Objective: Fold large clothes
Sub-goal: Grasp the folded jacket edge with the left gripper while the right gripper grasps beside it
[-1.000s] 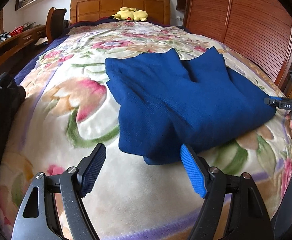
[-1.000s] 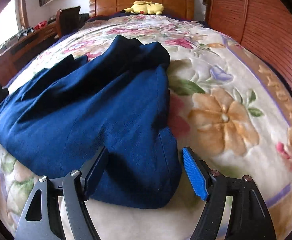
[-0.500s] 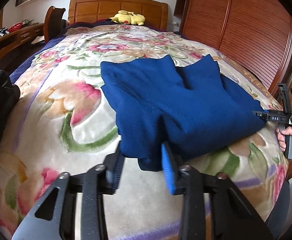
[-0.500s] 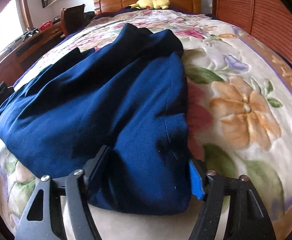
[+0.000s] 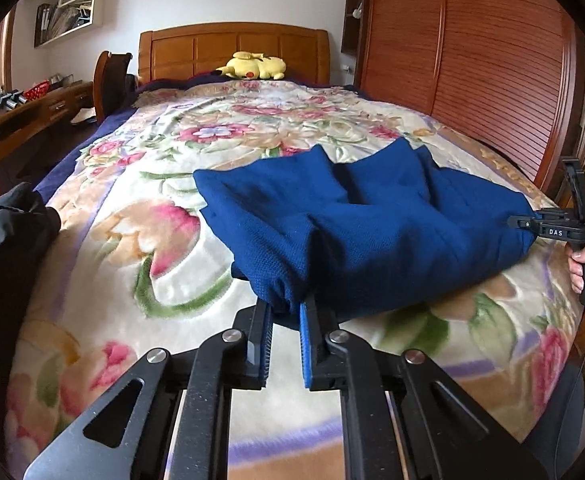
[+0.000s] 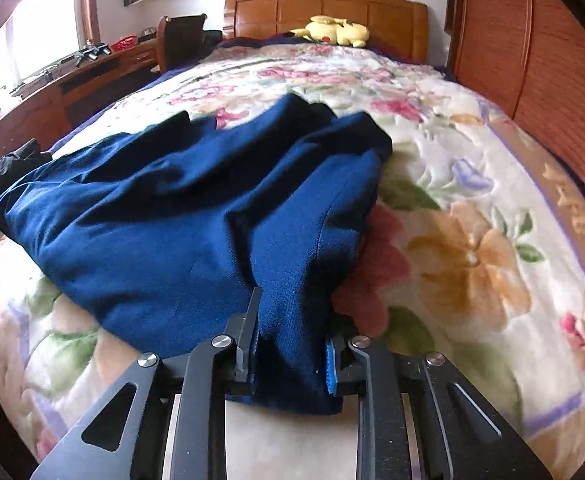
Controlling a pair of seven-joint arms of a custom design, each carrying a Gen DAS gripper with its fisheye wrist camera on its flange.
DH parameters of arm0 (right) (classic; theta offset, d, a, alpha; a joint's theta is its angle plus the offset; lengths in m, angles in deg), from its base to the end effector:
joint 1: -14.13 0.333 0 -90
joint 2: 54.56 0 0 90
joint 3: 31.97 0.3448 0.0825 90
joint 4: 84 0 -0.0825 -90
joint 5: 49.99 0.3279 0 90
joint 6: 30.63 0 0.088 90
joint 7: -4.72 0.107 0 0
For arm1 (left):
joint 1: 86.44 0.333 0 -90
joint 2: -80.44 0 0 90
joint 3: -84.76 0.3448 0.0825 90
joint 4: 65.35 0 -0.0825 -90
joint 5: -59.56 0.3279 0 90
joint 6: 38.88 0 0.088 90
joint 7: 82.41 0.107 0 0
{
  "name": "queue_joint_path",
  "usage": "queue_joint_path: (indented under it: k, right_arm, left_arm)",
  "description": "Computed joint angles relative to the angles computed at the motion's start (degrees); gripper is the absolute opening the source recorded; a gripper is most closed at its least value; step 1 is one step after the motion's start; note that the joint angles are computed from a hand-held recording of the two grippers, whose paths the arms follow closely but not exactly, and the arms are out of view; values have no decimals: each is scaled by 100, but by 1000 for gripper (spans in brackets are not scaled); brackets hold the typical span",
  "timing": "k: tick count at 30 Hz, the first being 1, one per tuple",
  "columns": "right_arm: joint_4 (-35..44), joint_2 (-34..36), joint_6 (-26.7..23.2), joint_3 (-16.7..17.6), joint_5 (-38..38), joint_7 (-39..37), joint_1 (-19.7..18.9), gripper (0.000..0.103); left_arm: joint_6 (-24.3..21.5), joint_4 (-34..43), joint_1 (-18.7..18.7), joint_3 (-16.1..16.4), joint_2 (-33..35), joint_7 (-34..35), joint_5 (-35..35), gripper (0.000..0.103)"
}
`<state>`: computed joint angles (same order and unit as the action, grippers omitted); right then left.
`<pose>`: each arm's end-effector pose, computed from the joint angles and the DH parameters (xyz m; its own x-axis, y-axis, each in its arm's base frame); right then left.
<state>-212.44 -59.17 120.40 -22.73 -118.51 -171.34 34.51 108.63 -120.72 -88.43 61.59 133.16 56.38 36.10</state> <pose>0.4146 0.2648 0.5003 -0.1459 -0.9885 -0.0388 -0.6185 0.1217 -0.7763 0.7728 -0.1821 0.4489 -0.7052 -0.7045 0.0801 -0.4712 0.3813 -0.7953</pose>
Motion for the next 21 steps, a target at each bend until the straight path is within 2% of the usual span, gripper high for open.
queue_joint_path:
  k: [7,11,14,18,20,21]
  right_arm:
    - [-514,-624,-222,283,-9,165,107,22]
    - [-830,-1014,-376,533,177,193,191,22]
    - [-1025,-1223,-414,688,358,225,220,22]
    - [-967,-1125,-863,861,737,11,242,29]
    - [-901,-1078,-1146,927,828,114,252,42]
    - [-834,-1072,-1362,1003,867,166,297,45]
  left_arm:
    - [662,-1907,767,-664,-1060,1050,-845,12]
    - [875,-2805,1243,-1061,-1611,1892,-1619,12]
    - [870,-3193,1426,-1149,-1904,2383,-2155,12]
    - [882,-3326,1212,-854,-2059,2534,-2392,12]
    - [877,-3308,1038,-635,-2066,2455,-2422,12]
    - [880,-3327,990,-569,-2085,2453,-2449,12]
